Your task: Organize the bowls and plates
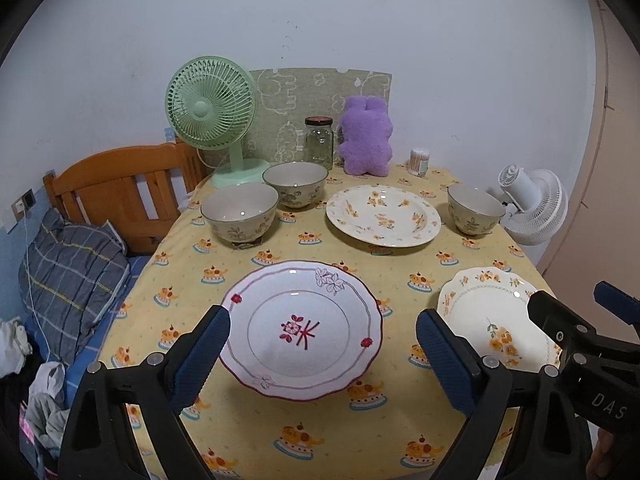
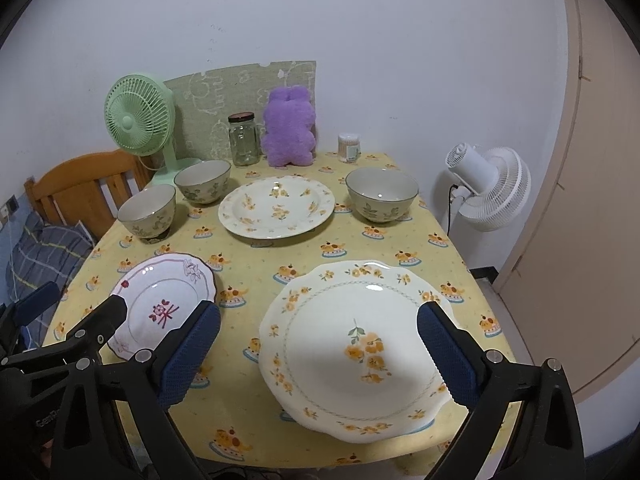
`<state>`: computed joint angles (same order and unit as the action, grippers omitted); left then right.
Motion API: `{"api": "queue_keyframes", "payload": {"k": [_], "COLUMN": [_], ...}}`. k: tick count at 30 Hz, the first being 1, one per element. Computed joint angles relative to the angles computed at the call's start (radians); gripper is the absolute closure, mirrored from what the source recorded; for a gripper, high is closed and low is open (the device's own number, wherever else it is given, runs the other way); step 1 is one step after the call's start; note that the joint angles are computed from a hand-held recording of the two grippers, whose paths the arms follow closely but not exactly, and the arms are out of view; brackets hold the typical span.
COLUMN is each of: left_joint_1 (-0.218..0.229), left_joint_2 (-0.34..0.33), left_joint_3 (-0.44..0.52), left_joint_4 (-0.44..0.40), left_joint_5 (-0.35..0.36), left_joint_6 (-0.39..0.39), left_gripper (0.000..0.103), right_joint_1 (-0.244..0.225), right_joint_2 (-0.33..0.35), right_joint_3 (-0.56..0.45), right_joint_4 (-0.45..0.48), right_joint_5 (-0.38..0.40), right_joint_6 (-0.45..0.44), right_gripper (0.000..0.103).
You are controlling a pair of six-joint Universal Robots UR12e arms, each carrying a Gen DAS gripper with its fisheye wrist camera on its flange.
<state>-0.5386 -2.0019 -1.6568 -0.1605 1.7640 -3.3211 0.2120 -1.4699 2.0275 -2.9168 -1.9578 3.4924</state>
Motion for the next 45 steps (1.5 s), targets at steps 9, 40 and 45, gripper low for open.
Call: {"api": "queue_keyframes", "payload": {"k": [9,40,45], "left_joint_1": [0.029,-0.102,-0.114], "left_joint_2": [0.004,-0.192,-0.219], "left_joint_3": [0.017,0.307,0.342], "left_joint_4": [-0.048,-0.379,-0.446], "left_joint_5": [-0.104,-0.007,0.003], "left_joint_6": [0.03,-0.127,-0.159], "left_gripper": [0.011,0.022,0.022], "right_joint_1": [0.028,-0.24,-0.27], "right_joint_2": [0.007,-0.001,0.017], "right_joint_3": [-0.039,0.027,0.025], "right_joint_4": [0.087,0.157,0.188], "right_joint_5": [-0.082,0.213,0.264], "right_joint_6": [0.091,-0.067,-0.091], "right_gripper": [0.003,0.013,0.019]}}
